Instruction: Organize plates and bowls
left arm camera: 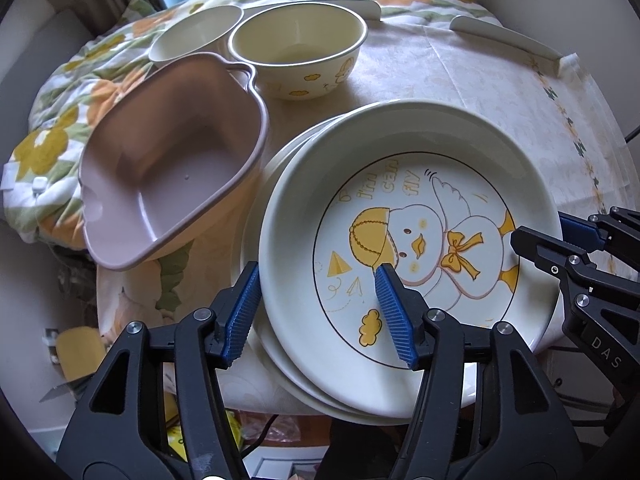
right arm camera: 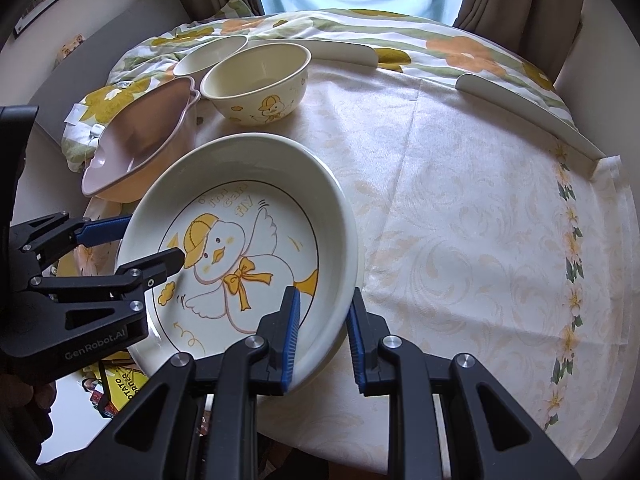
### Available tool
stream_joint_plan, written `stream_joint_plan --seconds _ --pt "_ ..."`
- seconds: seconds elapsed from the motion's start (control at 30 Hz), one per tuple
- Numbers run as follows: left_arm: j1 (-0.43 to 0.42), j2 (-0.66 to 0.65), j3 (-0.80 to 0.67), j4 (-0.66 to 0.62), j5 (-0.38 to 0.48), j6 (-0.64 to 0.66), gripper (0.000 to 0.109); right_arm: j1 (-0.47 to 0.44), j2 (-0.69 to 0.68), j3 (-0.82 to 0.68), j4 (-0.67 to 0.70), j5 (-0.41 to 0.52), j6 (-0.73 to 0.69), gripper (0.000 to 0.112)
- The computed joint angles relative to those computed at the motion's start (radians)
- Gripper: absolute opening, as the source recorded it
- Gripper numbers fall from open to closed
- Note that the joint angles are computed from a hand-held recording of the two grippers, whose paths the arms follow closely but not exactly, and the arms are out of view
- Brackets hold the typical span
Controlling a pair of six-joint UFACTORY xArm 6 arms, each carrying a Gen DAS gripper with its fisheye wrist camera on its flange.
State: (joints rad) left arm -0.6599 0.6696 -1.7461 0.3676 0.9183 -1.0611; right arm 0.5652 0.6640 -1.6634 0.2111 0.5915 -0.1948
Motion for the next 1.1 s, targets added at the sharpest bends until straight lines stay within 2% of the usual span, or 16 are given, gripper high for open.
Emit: stream_joint_plan --seconds 0.43,0.57,0.77,0.87,0.97,1.0,1.03,1.1 --pt "-0.005 -0.002 -0.023 -0.022 0.05 -0.022 0.055 -0.009 0.01 -0.012 0.062 -0.005 -0.032 0.021" --pt "-0.007 -0.023 -0.001 0.006 0.041 -0.046 0.064 -0.012 0.008 -0.007 0.094 -0.009 -0.055 0.022" --pt "-0.013 -0.042 0.013 0.022 0.044 -0.07 0.064 -0.015 0.0 -0.003 0.109 -0.008 -0.068 0.022" --pt "-0.018 -0.092 0.056 0.059 0.027 -0.114 0.064 -0.024 -0.031 0.015 0.168 -0.032 -0.12 0.022" --pt "-0.03 -0.183 0.134 0.157 0.02 -0.231 0.064 -0.034 -0.055 -0.003 0.267 -0.023 -0.221 0.023" --pt "-0.034 -0.226 0.172 0.205 0.015 -0.291 0.064 -0.038 -0.056 -0.022 0.317 -0.006 -0.27 0.034" --pt "-0.037 -0.271 0.215 0.256 0.01 -0.358 0.064 -0.041 -0.055 -0.043 0.361 0.007 -0.315 0.065" --pt "-0.043 -0.343 0.278 0.339 0.031 -0.482 0.088 -0.044 -0.039 -0.096 0.441 0.039 -0.397 0.101"
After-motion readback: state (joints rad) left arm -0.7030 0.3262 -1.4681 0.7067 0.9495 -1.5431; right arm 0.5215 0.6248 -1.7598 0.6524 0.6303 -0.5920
